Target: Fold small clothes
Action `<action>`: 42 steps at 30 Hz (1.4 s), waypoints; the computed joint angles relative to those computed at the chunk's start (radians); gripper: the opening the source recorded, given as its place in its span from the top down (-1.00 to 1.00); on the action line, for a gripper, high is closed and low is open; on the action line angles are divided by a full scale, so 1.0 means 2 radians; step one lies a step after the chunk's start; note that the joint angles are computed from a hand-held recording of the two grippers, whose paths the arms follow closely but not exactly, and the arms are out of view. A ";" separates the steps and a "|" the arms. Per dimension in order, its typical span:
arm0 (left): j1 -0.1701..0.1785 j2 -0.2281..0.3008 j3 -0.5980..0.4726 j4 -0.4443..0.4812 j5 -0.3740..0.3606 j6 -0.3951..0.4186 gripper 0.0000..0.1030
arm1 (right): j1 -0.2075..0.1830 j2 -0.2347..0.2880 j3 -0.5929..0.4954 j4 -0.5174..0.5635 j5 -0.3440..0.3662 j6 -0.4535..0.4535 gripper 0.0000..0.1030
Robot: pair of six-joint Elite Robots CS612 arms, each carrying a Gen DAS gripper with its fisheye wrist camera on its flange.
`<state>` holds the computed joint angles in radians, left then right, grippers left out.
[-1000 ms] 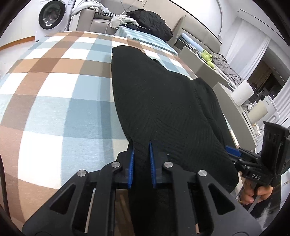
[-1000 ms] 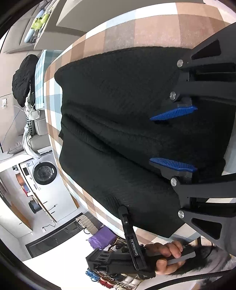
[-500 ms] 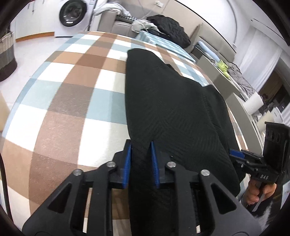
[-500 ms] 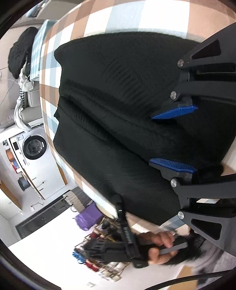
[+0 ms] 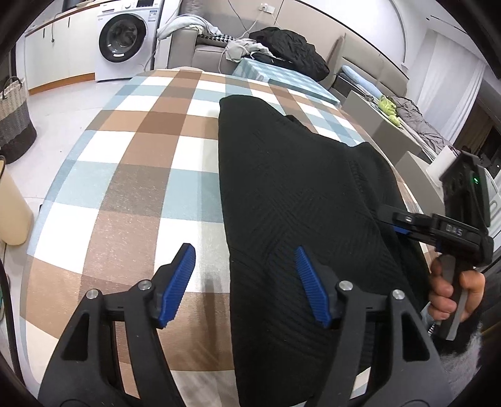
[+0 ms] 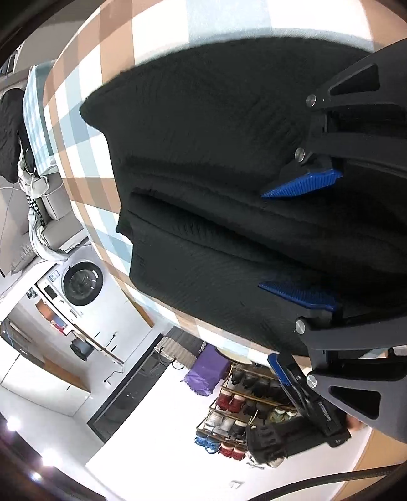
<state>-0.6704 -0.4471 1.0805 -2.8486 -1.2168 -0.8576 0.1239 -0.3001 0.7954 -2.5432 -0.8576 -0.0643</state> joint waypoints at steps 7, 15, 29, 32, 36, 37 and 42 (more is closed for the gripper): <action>-0.001 0.001 -0.002 0.002 -0.006 0.004 -0.24 | 0.019 0.006 -0.011 -0.030 -0.076 -0.024 0.58; -0.002 -0.001 0.000 -0.008 -0.003 0.012 -0.25 | 0.013 -0.029 0.046 -0.137 -0.088 -0.028 0.80; -0.008 0.011 -0.030 0.031 -0.011 0.027 -0.27 | -0.017 -0.045 0.094 -0.060 -0.053 -0.036 0.50; -0.012 0.014 -0.038 0.039 -0.007 0.045 -0.28 | -0.018 -0.059 0.126 -0.088 -0.070 -0.050 0.68; -0.017 0.016 -0.046 0.035 -0.011 0.065 -0.38 | -0.022 -0.060 0.129 -0.076 -0.068 -0.049 0.83; -0.017 0.017 -0.049 0.035 -0.013 0.067 -0.38 | -0.023 -0.061 0.125 -0.063 -0.069 -0.041 0.83; -0.020 0.029 -0.074 0.038 -0.029 0.084 -0.38 | -0.019 -0.070 0.139 -0.098 -0.073 -0.044 0.68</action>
